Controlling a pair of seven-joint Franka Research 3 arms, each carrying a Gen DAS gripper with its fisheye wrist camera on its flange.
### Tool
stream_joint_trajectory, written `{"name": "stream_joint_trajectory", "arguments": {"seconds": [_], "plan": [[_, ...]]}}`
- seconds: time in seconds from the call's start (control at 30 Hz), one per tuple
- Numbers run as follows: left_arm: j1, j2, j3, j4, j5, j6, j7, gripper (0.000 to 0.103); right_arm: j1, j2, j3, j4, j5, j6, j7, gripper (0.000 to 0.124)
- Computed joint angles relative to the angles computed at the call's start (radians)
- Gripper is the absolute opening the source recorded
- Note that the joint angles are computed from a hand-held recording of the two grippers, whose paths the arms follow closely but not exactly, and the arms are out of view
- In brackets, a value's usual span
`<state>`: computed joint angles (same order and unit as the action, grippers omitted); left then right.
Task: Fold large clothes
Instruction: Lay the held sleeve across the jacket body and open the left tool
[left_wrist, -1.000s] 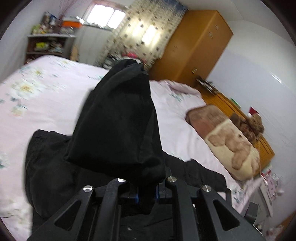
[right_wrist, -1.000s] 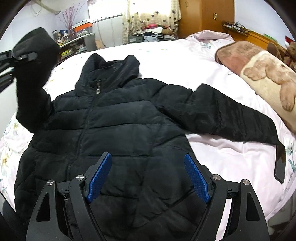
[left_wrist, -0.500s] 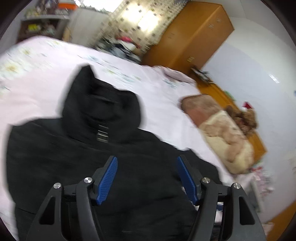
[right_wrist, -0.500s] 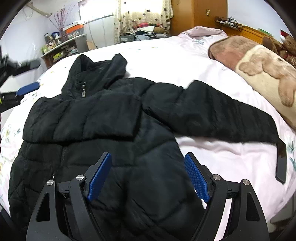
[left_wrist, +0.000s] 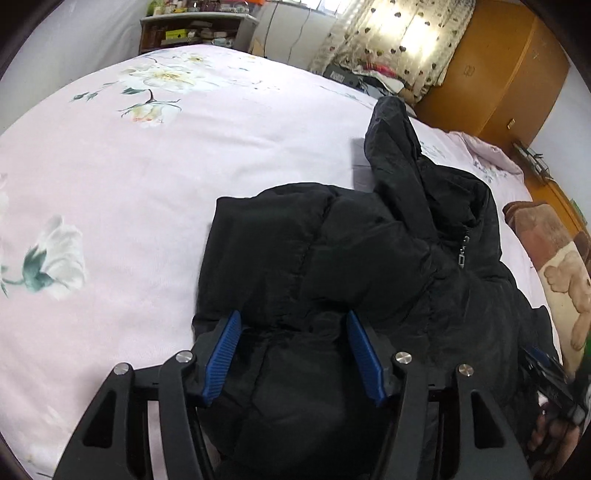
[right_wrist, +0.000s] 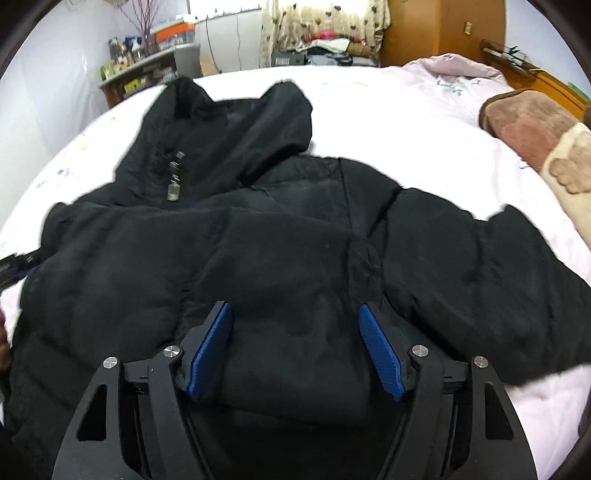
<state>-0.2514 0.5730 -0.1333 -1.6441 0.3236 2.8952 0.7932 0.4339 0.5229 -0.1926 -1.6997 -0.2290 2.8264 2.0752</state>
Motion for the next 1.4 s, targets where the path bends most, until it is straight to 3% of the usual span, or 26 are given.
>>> {"name": "stream_joint_trajectory", "arguments": {"seconds": [0.07, 0.13, 0.23, 0.3, 0.37, 0.43, 0.47, 0.53, 0.63, 0.7, 0.8, 0.87, 0.97, 1.03, 1.13, 1.23, 1.3, 1.4], "plan": [[-0.033, 0.006, 0.033, 0.010, 0.029, -0.005, -0.025, 0.063, -0.018, 0.052, 0.014, 0.069, 0.010, -0.023, -0.033, 0.071], [-0.030, 0.013, 0.031, 0.017, 0.039, -0.012, -0.018, 0.064, -0.023, 0.089, 0.016, 0.120, 0.012, -0.048, -0.061, 0.071], [0.004, -0.006, -0.014, 0.023, 0.009, -0.063, 0.027, 0.063, -0.048, 0.118, 0.039, 0.161, 0.052, -0.077, -0.097, 0.071], [0.045, -0.028, -0.052, 0.011, -0.022, -0.033, 0.082, 0.061, -0.031, 0.074, 0.020, 0.122, 0.059, -0.089, -0.065, 0.071], [0.013, -0.048, -0.005, 0.011, 0.022, 0.012, 0.083, 0.061, -0.032, 0.011, 0.021, 0.042, 0.064, -0.007, -0.042, 0.071], [-0.028, -0.009, 0.046, 0.091, 0.074, -0.019, 0.077, 0.061, -0.004, -0.018, -0.017, 0.007, 0.032, 0.056, -0.010, 0.071], [-0.027, 0.029, 0.043, 0.149, 0.071, -0.058, 0.086, 0.061, -0.016, -0.011, -0.007, 0.024, 0.040, 0.060, -0.023, 0.071], [0.003, 0.121, -0.001, 0.264, 0.018, -0.147, 0.134, 0.061, -0.051, 0.025, 0.028, 0.085, 0.078, 0.031, -0.062, 0.071], [-0.021, 0.171, 0.033, 0.302, 0.035, -0.155, 0.121, 0.064, -0.079, 0.121, 0.049, 0.212, 0.113, -0.106, -0.100, 0.066], [-0.037, 0.168, 0.055, 0.288, 0.055, -0.131, 0.099, 0.065, -0.137, 0.149, 0.112, 0.213, 0.178, -0.098, -0.174, 0.066], [-0.041, 0.157, 0.052, 0.307, 0.060, -0.191, 0.110, 0.062, -0.123, 0.142, 0.094, 0.203, 0.200, -0.099, -0.180, 0.067], [-0.060, 0.097, 0.060, 0.271, 0.075, -0.220, 0.081, 0.059, -0.084, 0.103, 0.051, 0.176, 0.172, -0.119, -0.141, 0.067], [-0.039, -0.048, 0.038, 0.062, 0.096, -0.043, 0.060, 0.057, -0.041, -0.024, 0.013, 0.009, 0.112, -0.011, -0.088, 0.067], [-0.036, -0.097, 0.030, -0.021, 0.110, 0.001, 0.052, 0.057, -0.018, -0.095, 0.001, -0.099, 0.086, 0.069, -0.048, 0.067], [-0.017, -0.052, -0.010, -0.002, 0.063, -0.081, 0.081, 0.057, -0.026, -0.100, 0.021, -0.138, 0.076, 0.053, -0.058, 0.065], [-0.013, -0.011, -0.021, 0.031, 0.023, -0.111, 0.088, 0.058, -0.105, -0.050, 0.100, -0.101, 0.163, 0.016, -0.141, 0.064], [-0.024, -0.030, -0.018, 0.038, 0.017, -0.141, 0.073, 0.057, -0.087, -0.072, 0.082, -0.109, 0.169, -0.002, -0.121, 0.064], [-0.015, -0.084, -0.045, -0.011, 0.004, -0.108, 0.099, 0.058, -0.063, -0.127, 0.059, -0.158, 0.134, 0.012, -0.099, 0.064]]}}
